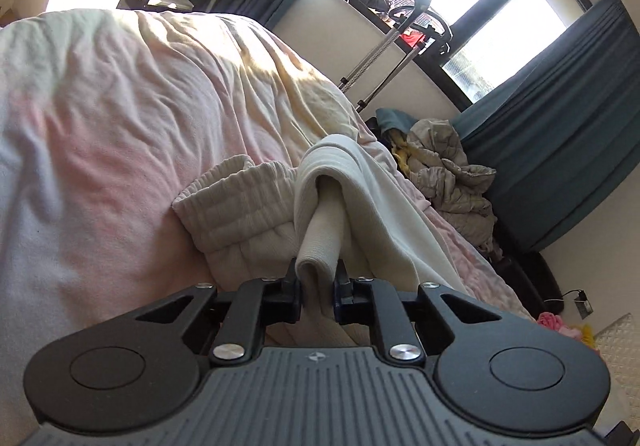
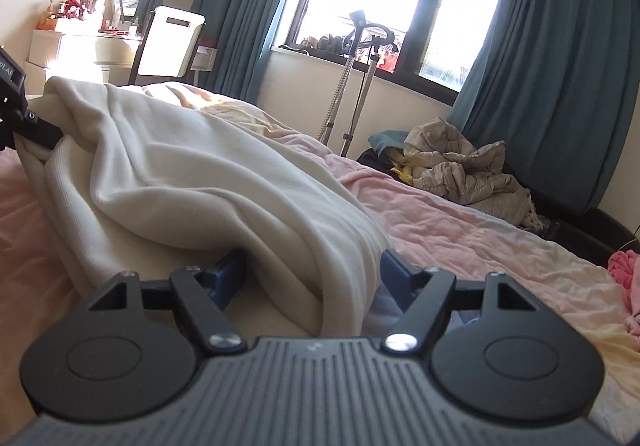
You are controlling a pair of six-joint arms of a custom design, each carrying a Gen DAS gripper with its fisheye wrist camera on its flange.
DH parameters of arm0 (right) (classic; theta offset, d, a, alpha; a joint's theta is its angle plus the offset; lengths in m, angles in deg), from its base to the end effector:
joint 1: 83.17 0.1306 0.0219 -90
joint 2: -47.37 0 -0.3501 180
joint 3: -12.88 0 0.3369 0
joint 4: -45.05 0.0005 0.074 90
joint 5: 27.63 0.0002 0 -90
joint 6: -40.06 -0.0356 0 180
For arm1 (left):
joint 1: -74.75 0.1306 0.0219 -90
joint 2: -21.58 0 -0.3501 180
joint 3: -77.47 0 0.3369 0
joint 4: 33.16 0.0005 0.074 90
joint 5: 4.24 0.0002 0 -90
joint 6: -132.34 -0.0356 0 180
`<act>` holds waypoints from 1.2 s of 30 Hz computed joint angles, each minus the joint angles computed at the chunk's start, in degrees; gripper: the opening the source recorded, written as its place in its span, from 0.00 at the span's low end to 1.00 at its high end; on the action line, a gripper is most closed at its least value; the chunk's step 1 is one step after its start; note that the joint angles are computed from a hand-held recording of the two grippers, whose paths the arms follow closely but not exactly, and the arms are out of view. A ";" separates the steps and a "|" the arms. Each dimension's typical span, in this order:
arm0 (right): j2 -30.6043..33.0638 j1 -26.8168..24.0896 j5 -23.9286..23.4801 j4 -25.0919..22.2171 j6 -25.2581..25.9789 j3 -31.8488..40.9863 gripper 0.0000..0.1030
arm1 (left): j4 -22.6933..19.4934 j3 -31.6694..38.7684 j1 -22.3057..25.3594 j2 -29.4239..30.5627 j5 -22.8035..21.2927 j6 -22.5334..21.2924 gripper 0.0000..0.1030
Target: Fold clothes
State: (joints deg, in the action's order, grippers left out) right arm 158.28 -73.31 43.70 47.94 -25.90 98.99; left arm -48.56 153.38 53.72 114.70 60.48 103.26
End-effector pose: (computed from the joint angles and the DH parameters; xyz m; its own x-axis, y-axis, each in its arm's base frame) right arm 0.5425 0.1054 0.2759 -0.1505 -0.4179 -0.8960 -0.5652 0.7799 -0.2689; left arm 0.4273 -0.1485 0.3231 -0.2346 -0.7564 -0.6105 -0.4451 0.6420 -0.6243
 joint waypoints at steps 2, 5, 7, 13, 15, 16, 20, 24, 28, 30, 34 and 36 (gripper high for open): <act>-0.21 -0.13 -1.24 -0.43 -0.50 0.09 0.61 | 0.96 -0.34 0.54 -0.26 -0.39 -0.11 0.16; -0.39 -0.16 -1.97 -0.56 0.00 -0.06 0.56 | 0.32 0.08 0.98 0.03 -2.25 -0.61 0.15; -0.62 0.06 -1.21 2.16 0.75 -1.34 0.46 | -0.35 0.51 1.18 0.34 -2.95 -1.03 0.15; -2.83 -0.75 -0.56 9.23 -5.10 -3.58 0.19 | -4.53 4.14 -1.74 1.66 -10.76 -9.92 0.19; -3.49 -1.45 -0.93 9.73 -7.85 -3.48 0.19 | -4.52 4.82 -2.40 2.13 -12.68 -12.82 0.23; -3.78 -1.74 -1.25 9.28 -8.39 -3.36 0.19 | -4.25 4.98 -2.59 2.31 -13.30 -13.88 0.26; -3.66 -1.93 -0.70 7.68 -6.71 -3.26 0.20 | -7.03 7.38 -2.54 4.38 -17.54 -15.66 0.69; -3.39 -1.63 0.14 6.67 -6.20 -3.54 0.33 | -4.19 7.31 -0.36 5.01 -14.89 -16.37 0.72; -2.92 -1.15 0.76 2.88 -6.81 -2.44 0.45 | 3.25 5.96 0.34 5.57 -12.67 -19.69 0.54; -2.43 -0.95 1.21 0.68 -6.74 -1.78 0.45 | 6.97 5.10 0.24 5.68 -11.60 -21.85 0.40; -1.65 -0.96 0.92 -2.41 -9.14 -0.63 0.43 | 12.17 3.31 0.40 5.43 -9.65 -23.42 0.18; -2.23 -1.14 0.57 -1.17 -11.45 -1.28 0.26 | 14.52 1.68 0.83 4.41 -8.85 -21.08 0.15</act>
